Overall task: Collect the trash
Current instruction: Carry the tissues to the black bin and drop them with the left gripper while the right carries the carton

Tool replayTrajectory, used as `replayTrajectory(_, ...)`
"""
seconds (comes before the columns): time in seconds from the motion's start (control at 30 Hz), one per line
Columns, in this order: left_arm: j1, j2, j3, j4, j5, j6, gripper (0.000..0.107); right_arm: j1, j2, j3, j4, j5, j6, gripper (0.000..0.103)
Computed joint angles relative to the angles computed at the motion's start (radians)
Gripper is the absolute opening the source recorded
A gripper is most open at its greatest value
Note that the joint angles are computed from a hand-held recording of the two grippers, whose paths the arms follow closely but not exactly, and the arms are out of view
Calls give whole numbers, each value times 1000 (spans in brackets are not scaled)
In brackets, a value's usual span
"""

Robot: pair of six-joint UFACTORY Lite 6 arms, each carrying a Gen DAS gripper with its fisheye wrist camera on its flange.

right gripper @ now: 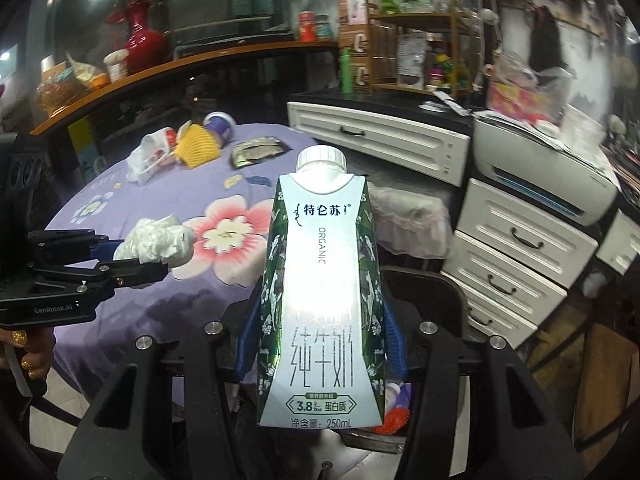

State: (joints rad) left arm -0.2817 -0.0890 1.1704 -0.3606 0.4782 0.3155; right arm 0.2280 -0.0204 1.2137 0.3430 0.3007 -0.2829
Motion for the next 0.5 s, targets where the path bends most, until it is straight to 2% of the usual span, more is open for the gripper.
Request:
replayTrajectory(0.23,-168,211,139,100,-32,-132,37,-134,-104,-159,102,-54,-105,51)
replayTrajectory(0.37,-232,360,249,143,-29,-187,37,-246,-149,-238,293,-47,-302,51)
replayTrajectory(0.5,-285,513,370,204,-18,-254,37,-328,-190,-314,410,-50,-428,51)
